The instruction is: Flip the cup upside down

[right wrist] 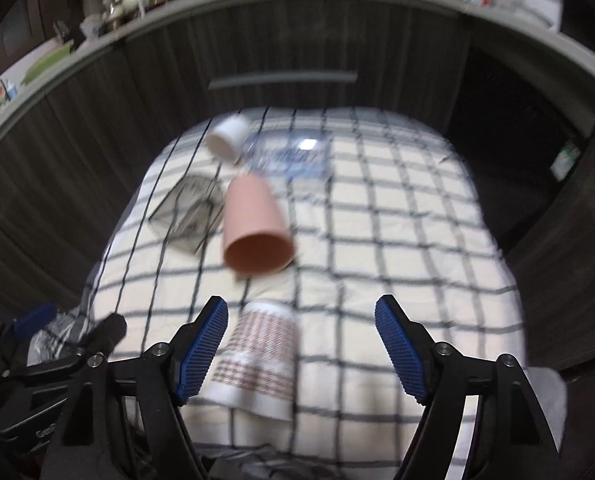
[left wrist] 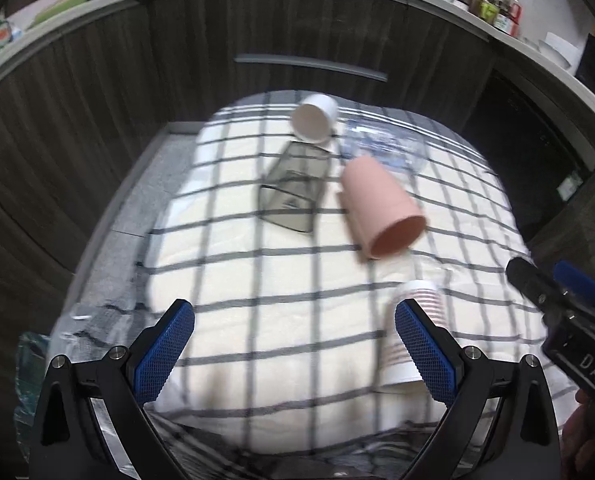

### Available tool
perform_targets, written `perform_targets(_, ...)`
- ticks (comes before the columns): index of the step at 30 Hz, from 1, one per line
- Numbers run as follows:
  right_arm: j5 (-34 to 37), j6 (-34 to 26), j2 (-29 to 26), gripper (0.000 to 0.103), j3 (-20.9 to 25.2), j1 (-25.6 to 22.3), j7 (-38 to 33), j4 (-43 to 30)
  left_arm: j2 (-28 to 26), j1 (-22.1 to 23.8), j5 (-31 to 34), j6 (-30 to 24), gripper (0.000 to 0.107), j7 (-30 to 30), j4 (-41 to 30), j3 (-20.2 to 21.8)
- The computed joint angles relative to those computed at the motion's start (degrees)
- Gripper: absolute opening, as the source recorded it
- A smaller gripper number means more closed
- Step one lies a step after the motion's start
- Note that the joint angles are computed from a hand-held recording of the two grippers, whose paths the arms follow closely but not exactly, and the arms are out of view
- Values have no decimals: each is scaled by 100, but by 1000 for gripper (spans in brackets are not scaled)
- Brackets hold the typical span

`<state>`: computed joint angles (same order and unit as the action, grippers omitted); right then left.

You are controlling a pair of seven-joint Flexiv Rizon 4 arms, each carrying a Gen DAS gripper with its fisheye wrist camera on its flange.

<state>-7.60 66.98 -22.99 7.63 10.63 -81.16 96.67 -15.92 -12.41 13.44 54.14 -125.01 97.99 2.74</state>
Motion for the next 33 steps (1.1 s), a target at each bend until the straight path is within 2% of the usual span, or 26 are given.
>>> perform_targets(3, -218, 479, 84, 79, -249, 29, 237, 176, -181, 39, -316, -143, 102, 328, -227, -179)
perform_targets(6, -285, 715, 106, 80, -309, -56, 350, 214, -432, 11, -610, -565, 102, 611, -618, -281)
perform_targets(13, -313, 1164, 49, 80, -376, -273, 567, 264, -1165, -112, -1062, -1922, 102, 1167, -1778, -401)
perform_targets(19, -175, 1225, -81, 80, -294, -491, 611, 142, -1787, -182, -1353, -2871, 99, 1458, -2678, -433)
perform_targets(21, -86, 1190, -151, 81, -225, -571, 589, 55, -2008, -146, -1521, -3218, 92, 1558, -2957, -470)
perform_targets(26, 253, 969, -334, 82, 104, -811, 307, -216, -2453, -164, -1616, -4009, 84, 1709, -3604, -436)
perform_targets(33, 768, 686, -582, 82, 371, -960, -85, -576, -3174, -195, -1643, -5089, 78, 1957, -4731, -405)
